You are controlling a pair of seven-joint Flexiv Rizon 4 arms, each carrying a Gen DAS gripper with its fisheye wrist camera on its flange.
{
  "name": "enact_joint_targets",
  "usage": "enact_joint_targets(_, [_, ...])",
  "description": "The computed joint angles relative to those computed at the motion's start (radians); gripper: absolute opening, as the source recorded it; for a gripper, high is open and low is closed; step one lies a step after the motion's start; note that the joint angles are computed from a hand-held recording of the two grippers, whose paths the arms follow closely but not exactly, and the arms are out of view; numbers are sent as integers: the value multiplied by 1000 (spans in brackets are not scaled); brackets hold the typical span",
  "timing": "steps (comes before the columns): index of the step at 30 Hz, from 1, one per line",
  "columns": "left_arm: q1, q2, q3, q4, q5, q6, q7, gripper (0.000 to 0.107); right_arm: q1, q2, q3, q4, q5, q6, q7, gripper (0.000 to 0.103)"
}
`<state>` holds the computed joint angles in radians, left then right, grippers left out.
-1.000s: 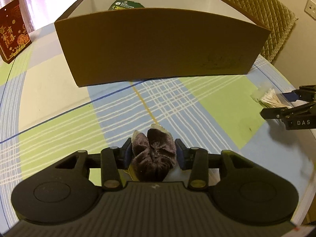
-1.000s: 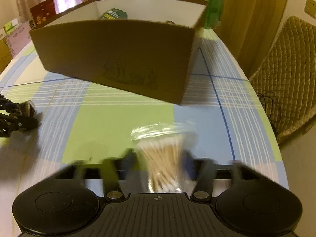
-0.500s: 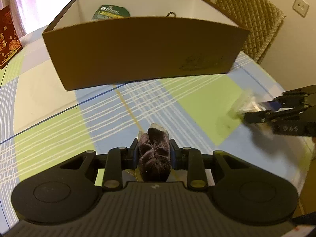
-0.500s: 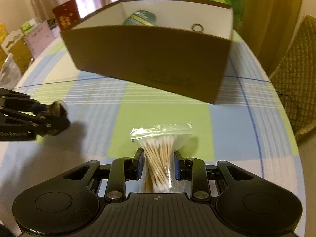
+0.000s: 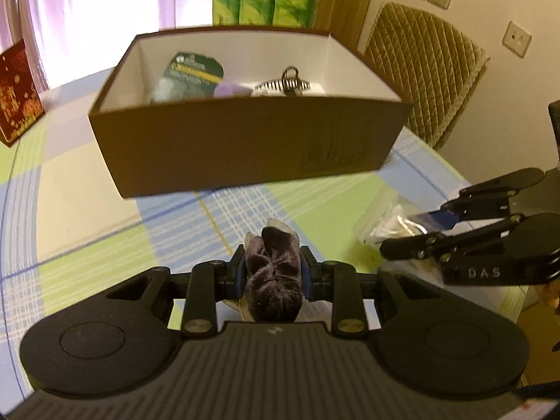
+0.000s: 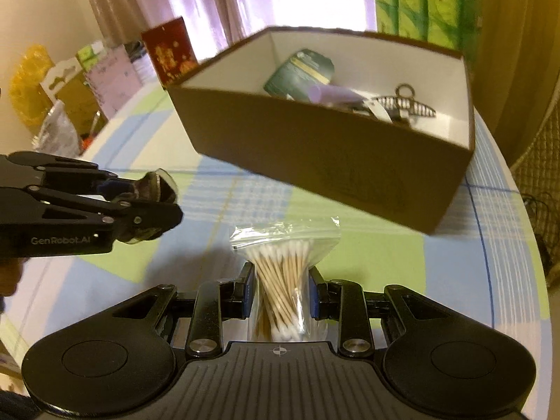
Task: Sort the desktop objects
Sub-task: 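Carry the scrunchie and cotton-swab bag over the brown box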
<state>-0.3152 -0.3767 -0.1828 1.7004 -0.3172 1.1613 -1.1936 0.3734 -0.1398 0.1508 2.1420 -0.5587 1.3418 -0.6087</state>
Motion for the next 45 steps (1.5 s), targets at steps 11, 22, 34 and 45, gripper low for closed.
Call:
enact_joint_targets(11, [11, -31, -9, -98, -15, 32, 21, 25, -31, -14, -15, -94, 75, 55, -109, 27])
enact_joint_targets(22, [8, -136, 12, -313, 32, 21, 25, 25, -73, -45, -57, -192, 49, 57, -185, 27])
enact_joint_targets(34, [-24, -331, 76, -680, 139, -176, 15, 25, -150, -166, 9, -419, 327, -111, -501, 27])
enact_joint_targets(45, [-37, -556, 129, -1082, 193, -540, -17, 25, -167, -272, 19, -592, 485, -379, -700, 27])
